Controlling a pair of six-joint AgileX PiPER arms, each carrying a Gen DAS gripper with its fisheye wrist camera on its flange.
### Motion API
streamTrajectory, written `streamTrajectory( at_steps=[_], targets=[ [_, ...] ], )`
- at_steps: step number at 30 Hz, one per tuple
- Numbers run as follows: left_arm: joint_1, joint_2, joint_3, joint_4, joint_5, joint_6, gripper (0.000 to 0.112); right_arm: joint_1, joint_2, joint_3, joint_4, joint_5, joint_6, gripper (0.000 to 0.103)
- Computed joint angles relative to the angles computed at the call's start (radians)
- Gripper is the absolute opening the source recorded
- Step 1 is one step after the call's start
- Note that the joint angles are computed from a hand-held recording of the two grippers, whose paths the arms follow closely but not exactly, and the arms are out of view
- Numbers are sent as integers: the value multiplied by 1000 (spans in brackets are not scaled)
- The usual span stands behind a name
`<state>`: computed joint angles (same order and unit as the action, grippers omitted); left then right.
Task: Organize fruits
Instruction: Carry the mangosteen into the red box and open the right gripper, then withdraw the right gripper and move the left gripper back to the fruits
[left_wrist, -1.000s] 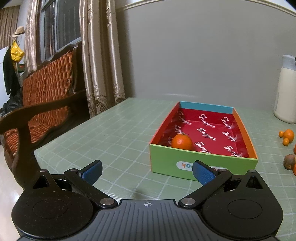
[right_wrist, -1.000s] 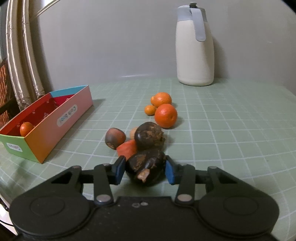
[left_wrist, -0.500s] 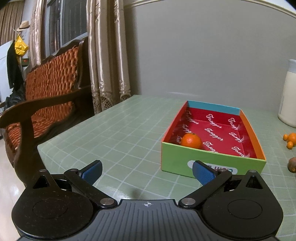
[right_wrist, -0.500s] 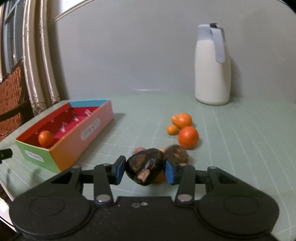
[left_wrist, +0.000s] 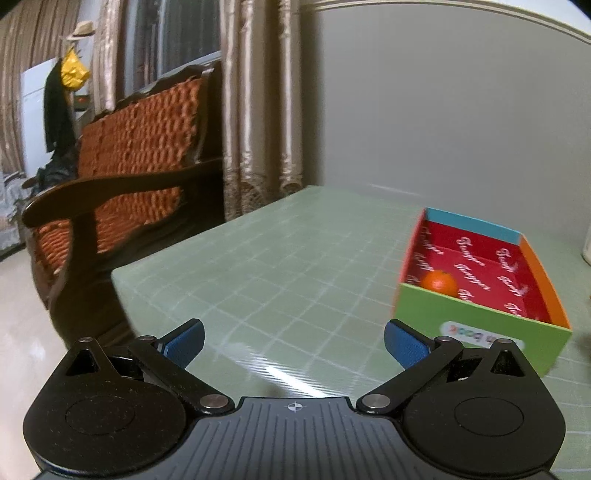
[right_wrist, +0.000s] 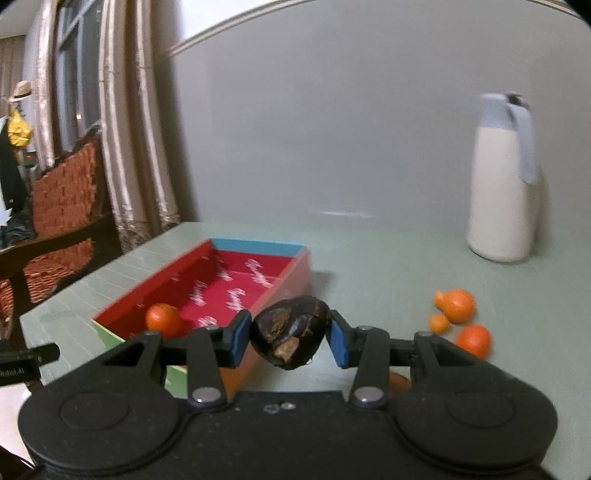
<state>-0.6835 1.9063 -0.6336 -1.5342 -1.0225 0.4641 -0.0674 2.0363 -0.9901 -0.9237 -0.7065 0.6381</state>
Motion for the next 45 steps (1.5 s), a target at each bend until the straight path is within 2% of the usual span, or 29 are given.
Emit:
streamTrajectory(
  at_steps=[6, 14, 19, 22, 27, 29, 31, 34, 36, 37, 42, 45],
  targets=[
    [24, -31, 76, 11, -3, -70, 103, 101, 17, -59, -22, 25, 27, 43],
    [67, -65, 172, 47, 9, -176, 103, 209, 72, -141, -52, 106, 67, 42],
    [88, -75, 211, 66, 13, -221, 103, 236, 94, -164, -72, 144, 95, 43],
    [93, -77, 223, 68, 11, -232, 103, 245, 113, -197, -126, 169, 166, 43],
    [111, -80, 231, 84, 19, -243, 103, 236, 139, -226, -210, 164, 276, 45],
    [114, -82, 229, 89, 24, -242, 103, 237, 137, -217, -185, 161, 256, 58],
    [109, -82, 227, 86, 25, -239, 103, 233, 138, -214, -173, 149, 243, 65],
    [96, -77, 214, 76, 22, -223, 103, 223, 121, -182, -127, 124, 181, 67],
    [82, -74, 200, 58, 19, -205, 103, 213, 115, -173, -118, 108, 171, 74],
    [76, -73, 197, 55, 18, -200, 103, 205, 110, -163, -108, 94, 163, 81],
    [56, -68, 163, 25, 16, -155, 103, 157, 75, -105, -60, 27, 89, 85],
    [39, -60, 141, 13, 10, -133, 103, 117, 54, -71, -36, -7, 56, 93]
  ],
)
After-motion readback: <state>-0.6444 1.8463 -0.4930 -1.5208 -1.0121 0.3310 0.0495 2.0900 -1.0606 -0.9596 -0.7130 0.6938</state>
